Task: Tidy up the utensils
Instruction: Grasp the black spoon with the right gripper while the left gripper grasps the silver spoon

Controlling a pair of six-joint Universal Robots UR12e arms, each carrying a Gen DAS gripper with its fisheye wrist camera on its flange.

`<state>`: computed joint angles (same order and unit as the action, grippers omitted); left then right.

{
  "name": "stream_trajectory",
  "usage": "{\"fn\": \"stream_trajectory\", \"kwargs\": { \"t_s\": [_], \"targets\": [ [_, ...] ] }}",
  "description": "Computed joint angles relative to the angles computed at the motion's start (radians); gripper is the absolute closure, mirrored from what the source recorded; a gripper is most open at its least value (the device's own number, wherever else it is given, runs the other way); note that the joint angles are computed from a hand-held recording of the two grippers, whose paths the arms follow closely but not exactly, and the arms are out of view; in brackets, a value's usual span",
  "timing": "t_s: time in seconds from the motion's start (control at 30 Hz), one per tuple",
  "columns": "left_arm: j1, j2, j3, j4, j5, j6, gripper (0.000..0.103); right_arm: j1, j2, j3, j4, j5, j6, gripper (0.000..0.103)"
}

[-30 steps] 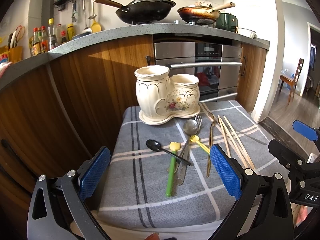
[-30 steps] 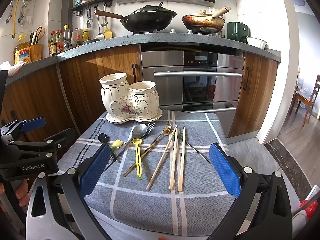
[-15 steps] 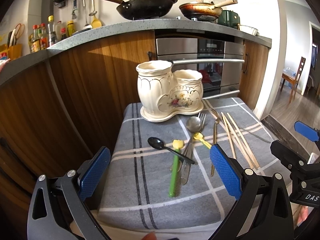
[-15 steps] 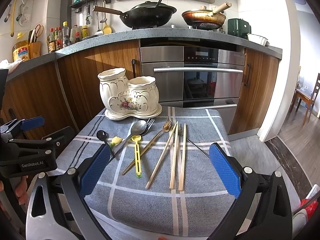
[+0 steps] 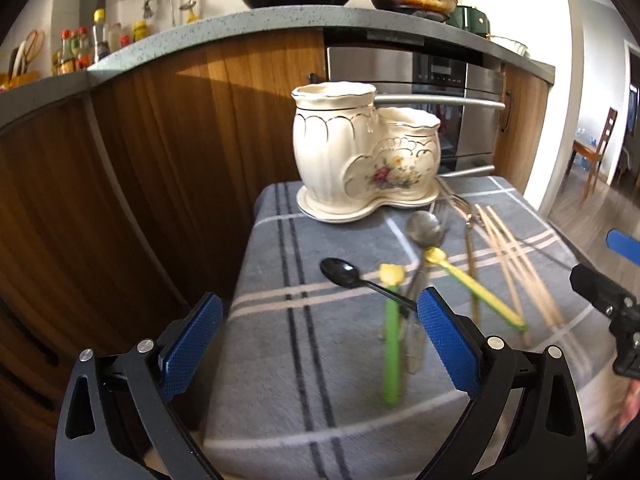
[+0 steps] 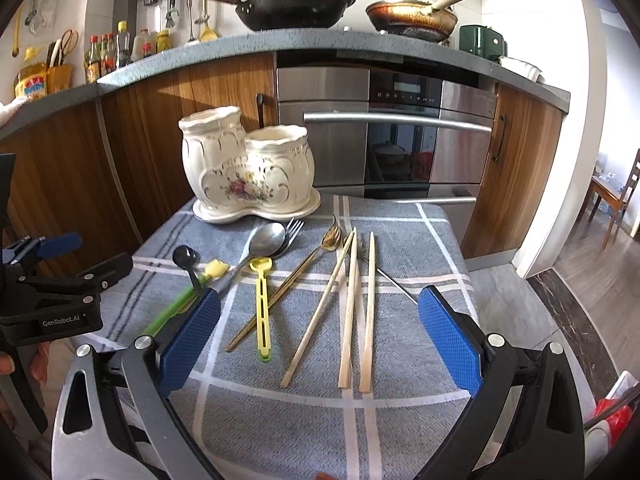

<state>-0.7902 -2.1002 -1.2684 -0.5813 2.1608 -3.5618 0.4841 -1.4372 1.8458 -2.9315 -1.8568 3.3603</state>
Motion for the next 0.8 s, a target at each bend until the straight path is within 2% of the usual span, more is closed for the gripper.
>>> {"fn": "stream_trajectory", "kwargs": {
  "t_s": [0.07, 0.2, 0.3, 0.43, 0.53, 0.63, 0.73, 0.8],
  "targets": [
    [-0.001, -0.007, -0.003, 0.002, 0.036, -0.003, 0.005, -0.001, 0.01, -0.006, 0.005, 0.005, 0.0, 0.005],
    [0.013, -0.005, -0.015, -0.012, 0.015, -0.084, 0.005, -0.005, 0.03, -0.016, -0.004, 0.032, -0.012, 0.005],
    [0.008, -0.018, -0.005, -0.039, 0.073, -0.053, 0.005, -0.01, 0.051, -0.03, -0.022, 0.075, -0.043, 0.005],
    [0.01, -0.017, -0.01, -0.035, 0.099, -0.027, 0.005, -0.025, 0.088, -0.069, -0.033, 0.173, -0.093, 0.005],
    [0.024, 0.0, -0.016, -0.082, 0.081, -0.087, 0.005, -0.037, 0.115, -0.108, -0.003, 0.269, -0.121, 0.006],
    [0.044, 0.021, -0.043, -0.054, 0.015, -0.097, 0.005, -0.035, 0.148, -0.16, 0.057, 0.307, -0.157, 0.017],
    [0.054, 0.034, -0.065, -0.016, 0.007, -0.106, 0.005, -0.036, 0.172, -0.201, 0.127, 0.372, -0.209, 0.028],
    [0.06, 0.041, -0.08, 0.015, -0.009, -0.097, 0.005, -0.03, 0.185, -0.223, 0.17, 0.394, -0.247, 0.047]
  ]
}}
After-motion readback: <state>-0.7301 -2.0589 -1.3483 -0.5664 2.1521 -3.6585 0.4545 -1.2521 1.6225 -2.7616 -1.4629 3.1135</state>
